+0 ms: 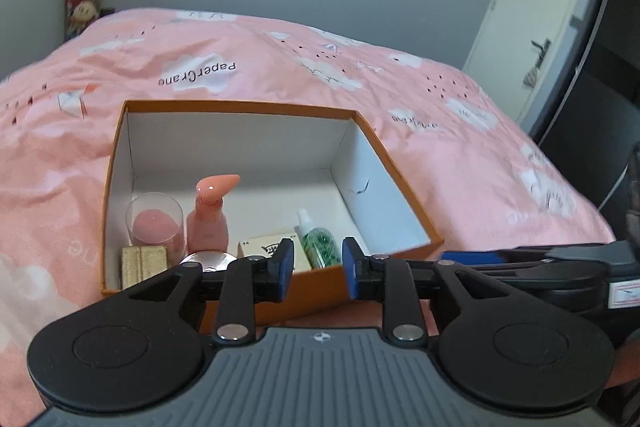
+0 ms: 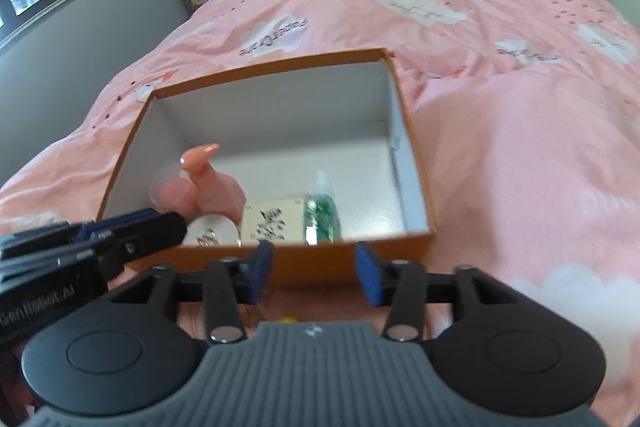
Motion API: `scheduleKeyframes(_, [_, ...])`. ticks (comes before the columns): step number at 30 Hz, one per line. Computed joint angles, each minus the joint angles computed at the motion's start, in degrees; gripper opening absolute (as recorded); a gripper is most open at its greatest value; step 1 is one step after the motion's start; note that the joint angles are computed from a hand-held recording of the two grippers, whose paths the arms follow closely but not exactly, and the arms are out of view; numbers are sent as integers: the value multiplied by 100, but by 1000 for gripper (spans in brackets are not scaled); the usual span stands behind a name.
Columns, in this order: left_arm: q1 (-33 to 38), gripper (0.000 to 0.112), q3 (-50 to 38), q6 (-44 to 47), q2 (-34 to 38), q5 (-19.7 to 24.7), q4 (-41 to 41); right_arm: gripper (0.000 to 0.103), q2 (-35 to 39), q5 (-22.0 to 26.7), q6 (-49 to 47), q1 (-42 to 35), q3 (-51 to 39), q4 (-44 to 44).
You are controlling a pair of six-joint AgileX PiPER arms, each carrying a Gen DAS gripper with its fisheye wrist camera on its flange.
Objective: Organize rigid objects
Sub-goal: 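Withdraw both tools from the box toward the yellow items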
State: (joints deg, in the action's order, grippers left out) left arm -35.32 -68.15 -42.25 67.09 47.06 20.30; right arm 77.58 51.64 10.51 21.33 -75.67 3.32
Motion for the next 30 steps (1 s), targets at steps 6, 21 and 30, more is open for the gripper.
scheduleKeyframes(6, [471,30,164,1006,-155,212,-1204,65,-937,-563,422,143,1189,-282])
scheduleKeyframes(21, [965,50,422,2513,188,945,-3072,64,-986,1001,538,-847,1460,644])
scheduleKeyframes(30, [1125,54,324,2702,682,786,-3515,52,-725,753,359,-830,1444,740])
